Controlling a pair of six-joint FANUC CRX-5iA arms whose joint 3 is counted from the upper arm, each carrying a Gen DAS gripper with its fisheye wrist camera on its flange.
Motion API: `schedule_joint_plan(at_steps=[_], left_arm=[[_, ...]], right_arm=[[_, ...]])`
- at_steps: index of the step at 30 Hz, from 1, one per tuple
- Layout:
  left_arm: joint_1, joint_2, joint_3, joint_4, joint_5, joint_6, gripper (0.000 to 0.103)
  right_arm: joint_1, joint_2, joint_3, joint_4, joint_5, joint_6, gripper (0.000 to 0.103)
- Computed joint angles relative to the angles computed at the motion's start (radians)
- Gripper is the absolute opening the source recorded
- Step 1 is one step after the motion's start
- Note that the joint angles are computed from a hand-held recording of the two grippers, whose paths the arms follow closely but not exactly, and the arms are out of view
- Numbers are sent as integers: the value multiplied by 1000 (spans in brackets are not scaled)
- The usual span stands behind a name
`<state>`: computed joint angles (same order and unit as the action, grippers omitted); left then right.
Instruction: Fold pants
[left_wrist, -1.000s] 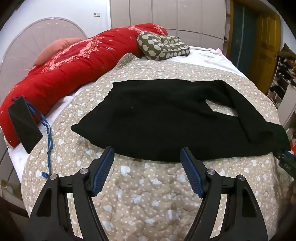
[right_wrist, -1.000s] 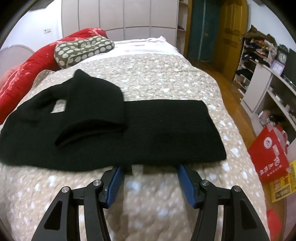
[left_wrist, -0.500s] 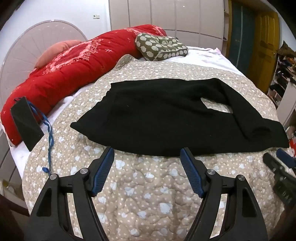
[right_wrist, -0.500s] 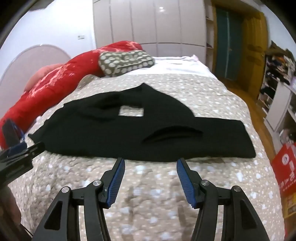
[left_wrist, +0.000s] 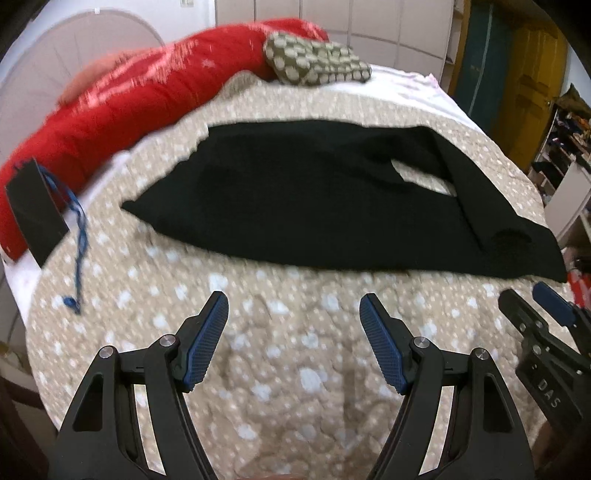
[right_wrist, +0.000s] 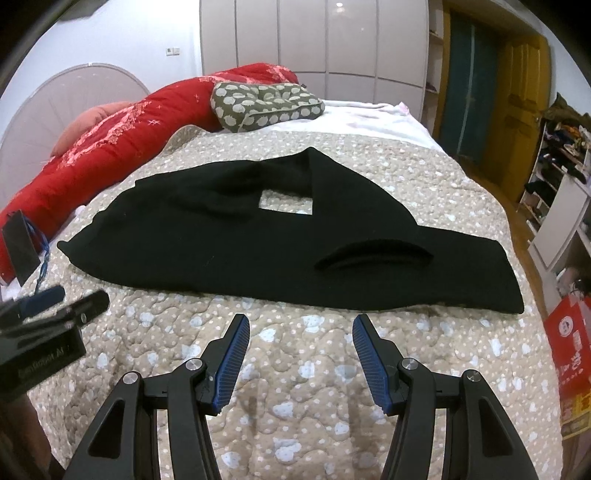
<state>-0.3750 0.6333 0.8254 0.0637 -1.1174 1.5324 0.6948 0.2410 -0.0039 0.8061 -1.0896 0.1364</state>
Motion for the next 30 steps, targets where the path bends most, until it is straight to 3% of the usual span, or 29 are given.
schedule_joint_plan(at_steps=[3,10,18,30], left_arm=[[14,8,4,57,-50,-14,75],[41,-30,-86,178,-67,-40,75],[37,-57,-121,135,-36,-31,75],[35,-32,-71,106,-46,-21,75]], right_arm=[[1,7,12,-4,-11,17,56],[-5,22,38,-21,-11,42,56],[-7,51,82,-21,-16,83,56],[-9,62,97,-31,-26,103,56]])
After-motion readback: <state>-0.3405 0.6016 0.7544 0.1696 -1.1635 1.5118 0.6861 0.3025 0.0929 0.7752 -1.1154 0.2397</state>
